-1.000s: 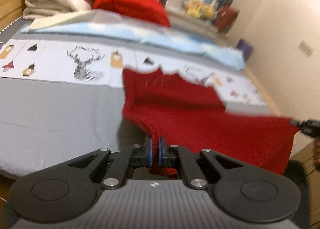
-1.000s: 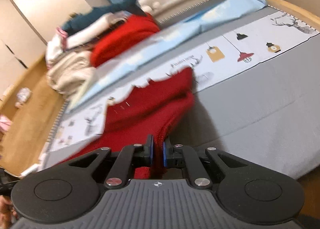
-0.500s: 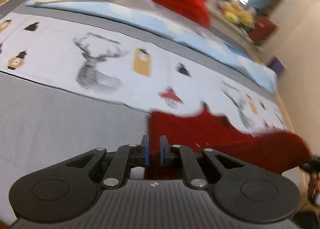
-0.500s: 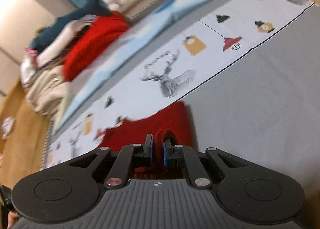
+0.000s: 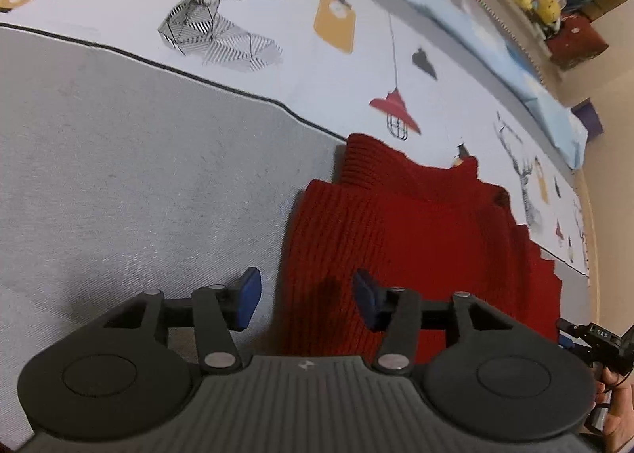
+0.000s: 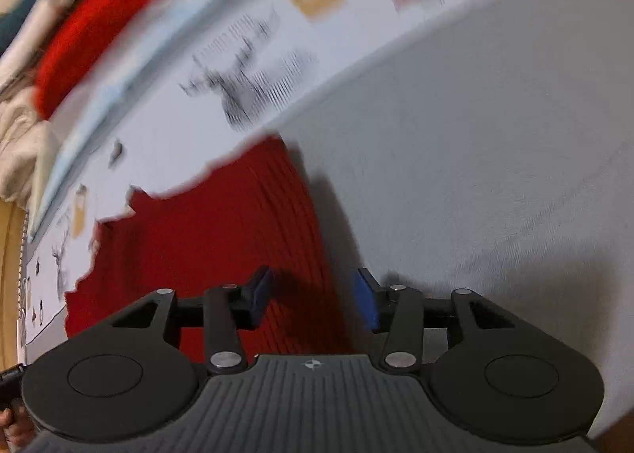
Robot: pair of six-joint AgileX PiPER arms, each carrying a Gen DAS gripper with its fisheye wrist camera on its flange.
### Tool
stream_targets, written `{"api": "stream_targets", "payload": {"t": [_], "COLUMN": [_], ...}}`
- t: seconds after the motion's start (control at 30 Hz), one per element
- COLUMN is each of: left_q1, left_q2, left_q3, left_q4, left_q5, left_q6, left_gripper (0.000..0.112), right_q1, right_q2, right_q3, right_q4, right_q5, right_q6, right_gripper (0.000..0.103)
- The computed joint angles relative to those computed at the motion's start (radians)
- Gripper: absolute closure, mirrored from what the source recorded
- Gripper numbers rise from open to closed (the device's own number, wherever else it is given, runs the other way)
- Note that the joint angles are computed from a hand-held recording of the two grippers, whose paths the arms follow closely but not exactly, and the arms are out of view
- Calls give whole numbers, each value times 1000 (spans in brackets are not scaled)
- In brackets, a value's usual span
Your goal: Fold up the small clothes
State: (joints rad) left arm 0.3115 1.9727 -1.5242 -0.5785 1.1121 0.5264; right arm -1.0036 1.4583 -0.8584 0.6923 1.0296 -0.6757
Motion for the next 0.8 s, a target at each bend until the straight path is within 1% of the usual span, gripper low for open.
{"api": "stream_targets", "payload": {"t": [0.07,0.17,0.23,0.27,0.3,0.33,0.37,0.47,0.53,0.6,0.63,0.67,0.73,0.77,0.8], "left_q1": [-23,-54,-63,-64,-61,-57,-57,-40,2,41,47,43,18,-2,-25], "left_q2": [10,43,52,53,54,48,31,-68,-136,-179,-200,-225,-243,-236,-226], "left_q3": [1,-18,-18,-19,-20,-21,-11,66,121,159,181,213,235,227,215], "left_q4": [19,42,40,34,19,8,4,-53,-149,-247,-288,-332,-381,-367,-312], "left_q5": [-12,-21,-29,-26,-20,-11,-20,-87,-127,-159,-189,-243,-313,-338,-363], "left_q6": [-14,-47,-47,-39,-19,3,27,158,229,287,321,369,416,394,331], "left_gripper": [53,53,53,57,81,100,102,104,104,105,105,105,104,99,95], "right_q1": [10,42,51,51,43,43,45,6,-44,-114,-142,-157,-142,-121,-87], "right_q2": [7,8,10,11,3,-12,-30,-87,-128,-180,-201,-220,-239,-243,-242], "right_q3": [12,17,14,17,18,26,32,45,59,75,82,93,116,125,132], "right_q4": [23,16,22,31,36,37,39,87,174,276,320,367,439,470,493], "right_q5": [-9,-33,-38,-35,-29,-39,-48,-31,-1,37,52,52,10,-28,-78], "right_q6": [-26,-46,-53,-64,-81,-97,-116,-187,-262,-352,-391,-427,-470,-486,-493], "right_gripper": [54,54,62,71,82,87,91,93,93,93,94,94,93,93,93]}}
